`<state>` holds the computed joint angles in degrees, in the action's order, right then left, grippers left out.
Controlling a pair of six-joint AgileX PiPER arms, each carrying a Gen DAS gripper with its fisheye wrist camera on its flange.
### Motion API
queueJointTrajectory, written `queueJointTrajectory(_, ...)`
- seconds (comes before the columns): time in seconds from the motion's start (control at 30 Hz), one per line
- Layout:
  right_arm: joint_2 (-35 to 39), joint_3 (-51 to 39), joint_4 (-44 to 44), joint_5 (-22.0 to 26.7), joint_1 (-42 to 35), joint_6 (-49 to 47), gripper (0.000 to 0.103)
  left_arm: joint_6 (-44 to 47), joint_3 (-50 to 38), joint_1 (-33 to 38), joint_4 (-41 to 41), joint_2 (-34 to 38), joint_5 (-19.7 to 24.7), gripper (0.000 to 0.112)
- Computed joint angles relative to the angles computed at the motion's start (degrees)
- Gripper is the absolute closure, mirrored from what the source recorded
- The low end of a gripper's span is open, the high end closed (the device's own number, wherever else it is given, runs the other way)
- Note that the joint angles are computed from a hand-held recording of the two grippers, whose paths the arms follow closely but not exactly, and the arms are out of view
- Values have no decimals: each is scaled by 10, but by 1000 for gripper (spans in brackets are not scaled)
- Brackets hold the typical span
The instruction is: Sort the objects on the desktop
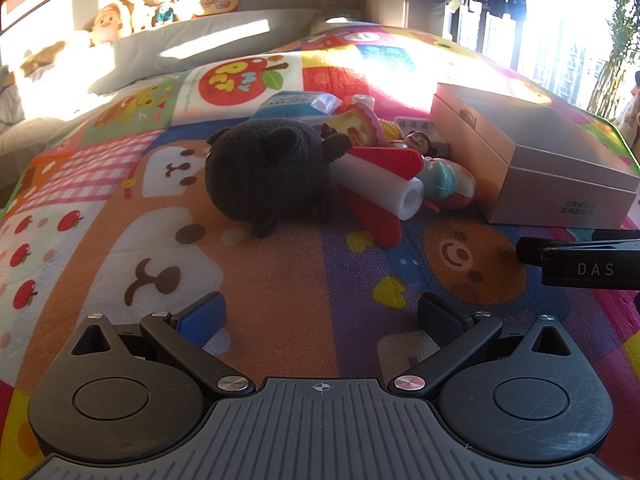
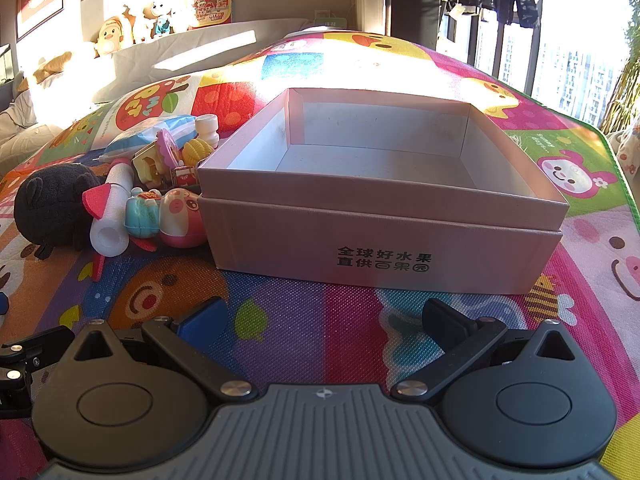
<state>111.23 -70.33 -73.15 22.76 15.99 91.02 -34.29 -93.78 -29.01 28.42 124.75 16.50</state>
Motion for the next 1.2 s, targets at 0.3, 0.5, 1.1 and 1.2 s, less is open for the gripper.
queueJointTrajectory(0.3, -1, 0, 2, 1, 1, -2, 0, 0, 0, 0, 0, 0, 0, 9)
queueJointTrajectory(0.5, 1, 0, -1, 0, -1, 1, 0, 0, 0, 0, 0, 0, 0, 9)
queueJointTrajectory(1.1, -38, 1, 221, 42, 15, -204, 0, 214, 6, 23, -178, -11, -27, 9)
queueJointTrajectory(1.2, -42, 23, 152, 32, 22, -132, 0, 178, 28, 25, -117, -27, -72, 9)
